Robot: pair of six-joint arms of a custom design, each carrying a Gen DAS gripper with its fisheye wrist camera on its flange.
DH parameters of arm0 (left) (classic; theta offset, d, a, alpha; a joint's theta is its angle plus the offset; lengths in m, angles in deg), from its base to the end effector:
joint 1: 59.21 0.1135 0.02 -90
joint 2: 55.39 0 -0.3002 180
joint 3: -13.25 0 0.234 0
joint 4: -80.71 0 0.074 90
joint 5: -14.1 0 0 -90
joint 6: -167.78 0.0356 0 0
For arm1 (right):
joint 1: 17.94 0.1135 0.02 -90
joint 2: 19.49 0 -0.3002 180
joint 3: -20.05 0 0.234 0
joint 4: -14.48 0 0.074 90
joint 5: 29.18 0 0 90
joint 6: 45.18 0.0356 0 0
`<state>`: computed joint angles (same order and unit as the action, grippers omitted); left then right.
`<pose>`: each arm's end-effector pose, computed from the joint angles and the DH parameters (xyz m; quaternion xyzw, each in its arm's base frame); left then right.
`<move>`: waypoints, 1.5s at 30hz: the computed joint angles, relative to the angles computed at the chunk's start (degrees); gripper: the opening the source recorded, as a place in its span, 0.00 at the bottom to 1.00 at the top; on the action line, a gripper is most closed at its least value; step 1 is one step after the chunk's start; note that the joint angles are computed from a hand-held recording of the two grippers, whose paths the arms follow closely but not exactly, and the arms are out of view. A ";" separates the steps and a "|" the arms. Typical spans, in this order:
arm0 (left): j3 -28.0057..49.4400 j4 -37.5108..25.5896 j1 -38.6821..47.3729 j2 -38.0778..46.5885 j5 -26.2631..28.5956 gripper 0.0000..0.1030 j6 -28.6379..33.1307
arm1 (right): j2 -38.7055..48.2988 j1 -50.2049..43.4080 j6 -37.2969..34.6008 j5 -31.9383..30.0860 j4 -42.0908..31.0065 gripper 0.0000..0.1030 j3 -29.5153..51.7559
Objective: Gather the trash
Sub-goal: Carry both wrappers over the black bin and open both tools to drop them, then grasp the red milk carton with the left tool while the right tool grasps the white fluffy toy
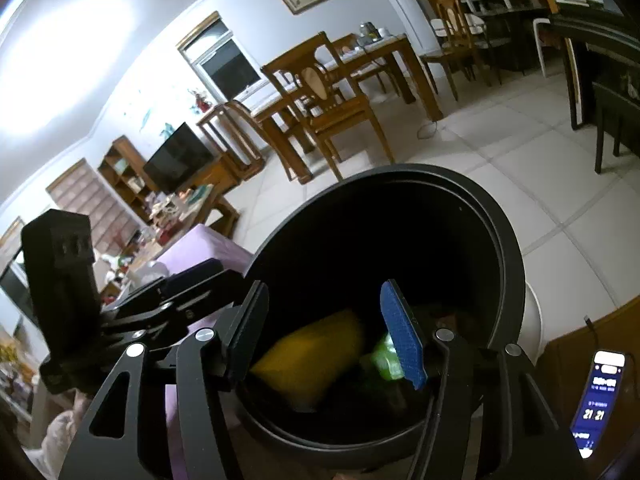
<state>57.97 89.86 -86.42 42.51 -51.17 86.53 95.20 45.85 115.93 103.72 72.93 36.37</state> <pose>0.2404 -0.1403 0.1496 0.3571 0.8295 -0.2558 0.3449 0.1048 0.1580 0.0905 0.2083 0.8317 0.2368 0.4571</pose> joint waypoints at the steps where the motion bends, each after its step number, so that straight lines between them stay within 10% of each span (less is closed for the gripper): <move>1: -0.16 -0.18 0.46 -0.48 0.46 0.71 0.06 | -0.62 0.09 0.04 0.16 -1.04 0.57 0.40; 16: -2.82 -6.91 26.53 -8.24 14.54 0.82 6.41 | -6.05 -2.71 -12.52 -7.48 -19.08 0.65 20.31; 28: 14.88 -17.68 65.81 4.52 25.79 0.82 15.03 | 8.67 -5.99 -26.87 -24.03 -41.47 0.69 61.23; 35: 27.19 -22.08 68.93 13.38 19.89 0.88 43.95 | 20.57 -9.07 -27.93 -32.43 -54.96 0.75 85.57; 45: 43.67 -34.41 64.39 26.48 14.65 0.88 63.08 | 37.03 -10.50 -26.51 -31.54 -77.23 0.78 118.42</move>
